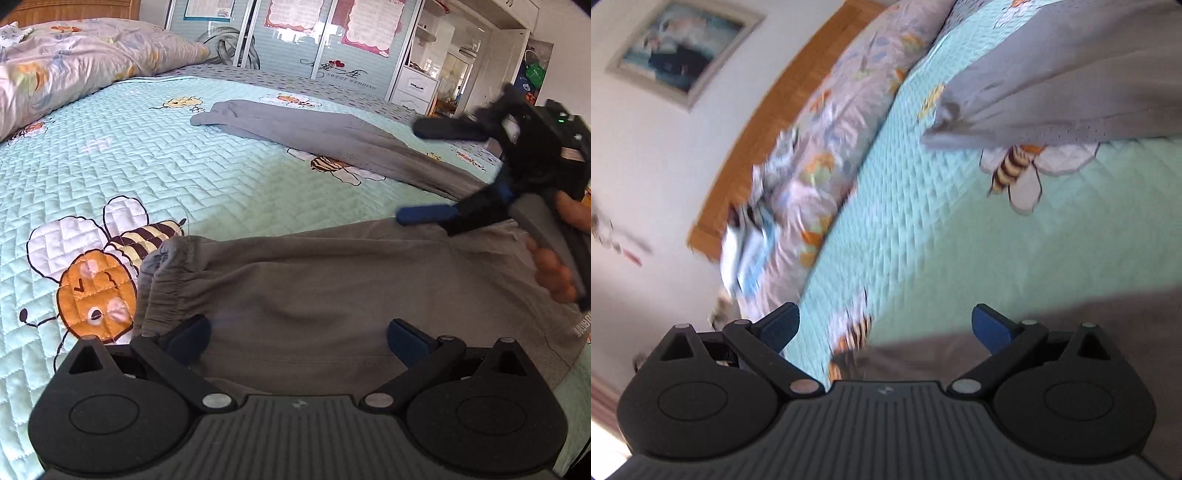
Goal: Fold clothes
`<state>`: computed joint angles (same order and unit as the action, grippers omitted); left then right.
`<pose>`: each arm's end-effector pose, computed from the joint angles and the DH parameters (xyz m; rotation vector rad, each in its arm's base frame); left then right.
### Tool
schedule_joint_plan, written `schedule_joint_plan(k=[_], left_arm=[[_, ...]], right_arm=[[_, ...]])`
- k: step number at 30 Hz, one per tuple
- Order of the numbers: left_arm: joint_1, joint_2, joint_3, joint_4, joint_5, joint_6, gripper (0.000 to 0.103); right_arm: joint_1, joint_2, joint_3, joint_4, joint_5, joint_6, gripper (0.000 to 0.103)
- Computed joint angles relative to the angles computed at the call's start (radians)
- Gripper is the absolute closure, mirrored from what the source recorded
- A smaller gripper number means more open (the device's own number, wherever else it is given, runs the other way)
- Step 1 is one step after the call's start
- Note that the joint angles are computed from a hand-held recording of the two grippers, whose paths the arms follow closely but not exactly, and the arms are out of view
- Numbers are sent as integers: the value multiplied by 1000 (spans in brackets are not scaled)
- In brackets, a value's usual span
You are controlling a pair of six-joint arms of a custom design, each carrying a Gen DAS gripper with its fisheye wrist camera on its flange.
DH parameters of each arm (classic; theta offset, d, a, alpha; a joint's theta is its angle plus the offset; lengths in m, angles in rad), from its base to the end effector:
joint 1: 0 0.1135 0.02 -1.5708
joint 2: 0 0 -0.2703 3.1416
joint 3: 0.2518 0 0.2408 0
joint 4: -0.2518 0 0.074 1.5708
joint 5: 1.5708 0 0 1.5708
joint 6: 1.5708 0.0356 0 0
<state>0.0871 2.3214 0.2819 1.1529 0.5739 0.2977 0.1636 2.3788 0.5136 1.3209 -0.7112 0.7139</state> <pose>0.2191 -0.0003 -0.0045 0.4867 2.2832 -0.5144 0.2838 0.0704 0.0074 0.1532 2.2230 1.2555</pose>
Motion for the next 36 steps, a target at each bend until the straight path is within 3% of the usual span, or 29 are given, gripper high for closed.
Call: schedule_joint_plan(k=[4, 7, 11, 15, 18, 20, 22, 27, 30, 32, 34, 36], left_arm=[[-20, 11, -10, 35, -29, -10, 1], [-19, 26, -16, 64, -30, -14, 1], [-15, 14, -11, 41, -24, -15, 1], [-5, 17, -9, 39, -8, -7, 1], [-16, 31, -9, 68, -20, -17, 1], [-26, 41, -12, 90, -33, -27, 1], [-31, 41, -13, 89, -41, -31, 1], [-11, 9, 4, 18, -10, -32, 1], [-9, 10, 8, 15, -6, -41, 1], [-24, 16, 3, 36, -27, -50, 1], [-36, 17, -4, 47, -44, -57, 1], [-39, 7, -7, 37, -51, -59, 1]], right_arm=[[66, -72, 57, -303, 74, -90, 3], [100, -19, 204, -417, 50, -100, 0], [117, 33, 282, -364, 116, -104, 0], [77, 59, 119, 6, 102, 27, 0], [81, 45, 47, 77, 6, 42, 0], [115, 27, 81, -44, -1, 11, 0], [152, 25, 193, -281, 67, -50, 0], [179, 48, 211, -129, 256, -17, 0], [168, 88, 121, 119, 117, 97, 0], [198, 50, 120, -7, 96, 71, 0], [235, 33, 193, -228, 176, -12, 1], [237, 87, 244, -167, 214, -3, 1]])
